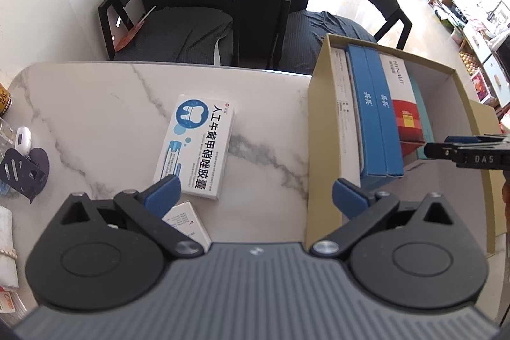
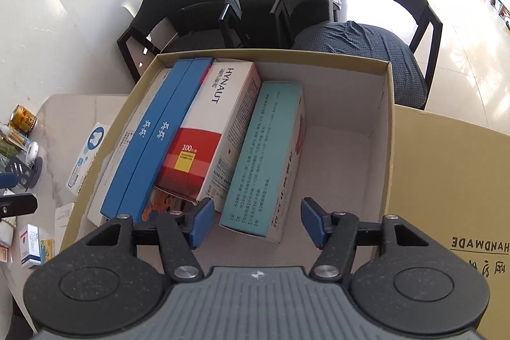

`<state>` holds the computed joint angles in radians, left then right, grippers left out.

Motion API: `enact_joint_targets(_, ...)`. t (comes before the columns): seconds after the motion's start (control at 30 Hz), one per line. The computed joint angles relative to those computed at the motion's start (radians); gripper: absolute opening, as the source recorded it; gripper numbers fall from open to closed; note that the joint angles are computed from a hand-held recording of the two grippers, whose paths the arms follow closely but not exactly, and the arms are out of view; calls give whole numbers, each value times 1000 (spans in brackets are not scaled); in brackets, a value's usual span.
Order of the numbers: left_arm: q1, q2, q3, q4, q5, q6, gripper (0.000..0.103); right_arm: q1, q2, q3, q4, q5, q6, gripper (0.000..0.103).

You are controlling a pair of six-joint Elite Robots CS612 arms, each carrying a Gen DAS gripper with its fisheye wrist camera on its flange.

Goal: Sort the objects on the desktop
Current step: 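Withdraw the right gripper from the cardboard box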

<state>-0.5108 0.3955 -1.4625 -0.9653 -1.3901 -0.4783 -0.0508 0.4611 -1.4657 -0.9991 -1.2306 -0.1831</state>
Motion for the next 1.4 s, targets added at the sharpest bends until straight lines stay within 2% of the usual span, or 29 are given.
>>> enact_joint_targets(0.37,10,16,-35,46,-12,-29,103,2,-1,-12,45,5,-90,64)
enact_joint_targets(0.57,9,22,-49,61,-15,-35,103,30,2,-3,50,-94,-252,61)
enact_joint_targets(0.77,10,25,-60,71,-20,-33,103,59,-10,52,62,-193,-361,48)
enact_joint_targets(0.83,12,27,-66,79,-22,-33,103,65,-11,64,43,-207,-367,46)
enact_joint_targets(1.03,13,33,-84,105,-12,-47,103,65,-5,61,28,-189,-388,46)
enact_joint_targets(1.17,15,37,-89,113,-10,-50,103,56,-5,57,38,-163,-359,46)
enact_joint_targets(1.3,15,39,-92,116,-5,-49,103,58,-3,44,33,-168,-343,47)
enact_joint_targets(1.4,17,44,-96,113,-6,-45,103,57,-4,33,42,-162,-286,52)
